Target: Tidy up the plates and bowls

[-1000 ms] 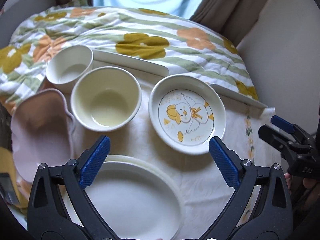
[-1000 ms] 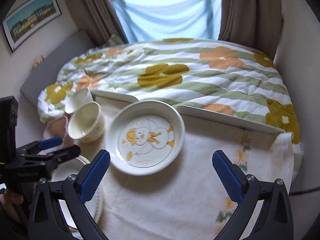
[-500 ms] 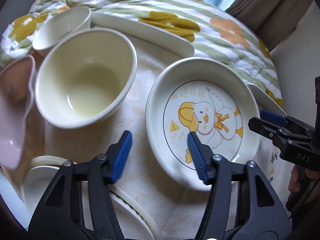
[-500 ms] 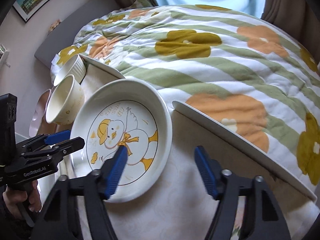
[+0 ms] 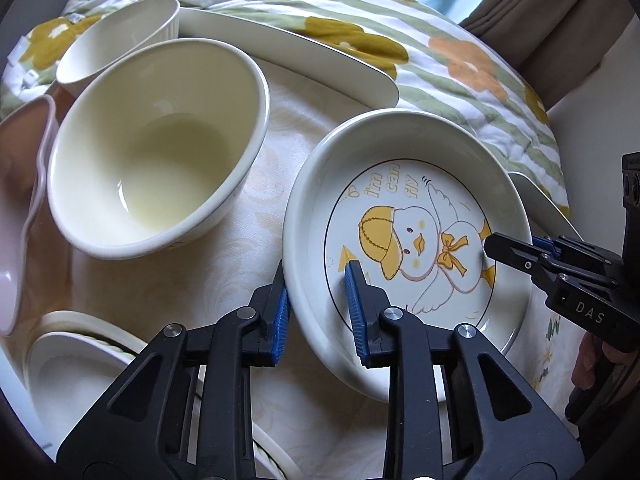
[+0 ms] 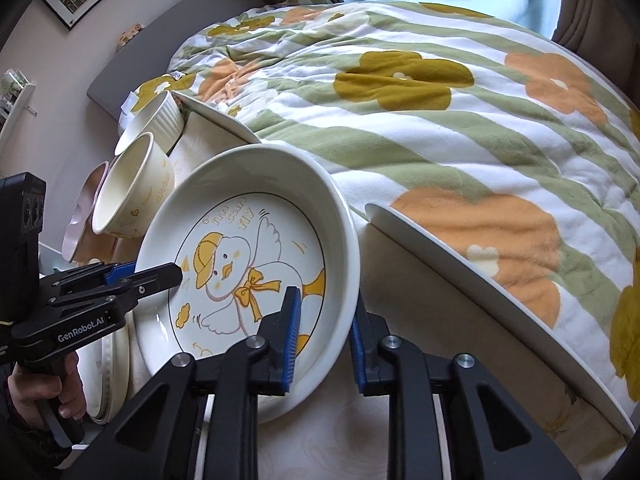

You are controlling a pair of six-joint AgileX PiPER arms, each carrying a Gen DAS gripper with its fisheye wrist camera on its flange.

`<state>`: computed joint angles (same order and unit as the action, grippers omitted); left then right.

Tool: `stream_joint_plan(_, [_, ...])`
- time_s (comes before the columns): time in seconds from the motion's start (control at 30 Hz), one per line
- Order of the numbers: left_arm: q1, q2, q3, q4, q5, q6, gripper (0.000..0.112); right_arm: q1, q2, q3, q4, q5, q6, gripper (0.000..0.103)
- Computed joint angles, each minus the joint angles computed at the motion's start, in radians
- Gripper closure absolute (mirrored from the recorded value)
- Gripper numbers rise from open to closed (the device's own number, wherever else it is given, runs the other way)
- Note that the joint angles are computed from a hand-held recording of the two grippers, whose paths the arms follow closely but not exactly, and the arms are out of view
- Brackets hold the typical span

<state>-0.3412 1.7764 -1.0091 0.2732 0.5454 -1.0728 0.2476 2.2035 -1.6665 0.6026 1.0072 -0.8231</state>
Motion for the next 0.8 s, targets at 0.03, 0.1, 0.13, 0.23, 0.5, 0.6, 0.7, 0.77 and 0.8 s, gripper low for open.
stream_joint_plan(0.03, [-0.001, -0.003, 0.000, 0.008, 0.004, -0.006, 0.089, -0.002, -0.004, 0.007, 0.007, 0.003, -0.010, 0.082])
stream_joint_plan(0.1, [-0.005, -0.010, -0.003, 0.029, 0.012, -0.014, 0.089, -0.008, -0.022, 0.033, 0.025, -0.008, -0.032, 0.082])
stream_joint_plan(0.13, [-0.012, -0.019, -0.004, 0.047, 0.019, -0.017, 0.089, -0.009, -0.032, 0.048, 0.028, -0.017, -0.039, 0.082])
stream_joint_plan(0.23, [-0.024, -0.045, -0.010, 0.070, 0.039, -0.010, 0.089, -0.013, -0.074, 0.103, 0.041, -0.051, -0.049, 0.082])
stream_joint_plan(0.5, [-0.018, -0.215, 0.042, 0.032, 0.037, 0.155, 0.089, 0.002, -0.302, 0.322, 0.048, -0.174, 0.010, 0.082])
stream_joint_plan(0.6, [0.011, -0.317, 0.080, -0.053, 0.045, 0.316, 0.089, 0.036, -0.419, 0.412, 0.014, -0.222, 0.111, 0.082])
stream_joint_plan(0.7, [0.052, -0.429, 0.128, -0.155, 0.070, 0.500, 0.089, 0.101, -0.540, 0.507, -0.051, -0.282, 0.273, 0.082])
stream_joint_plan(0.77, [0.089, -0.497, 0.157, -0.226, 0.091, 0.631, 0.089, 0.163, -0.621, 0.575, -0.113, -0.330, 0.410, 0.082])
stream_joint_plan(0.8, [0.117, -0.538, 0.177, -0.272, 0.105, 0.712, 0.089, 0.202, -0.660, 0.608, -0.156, -0.356, 0.498, 0.082])
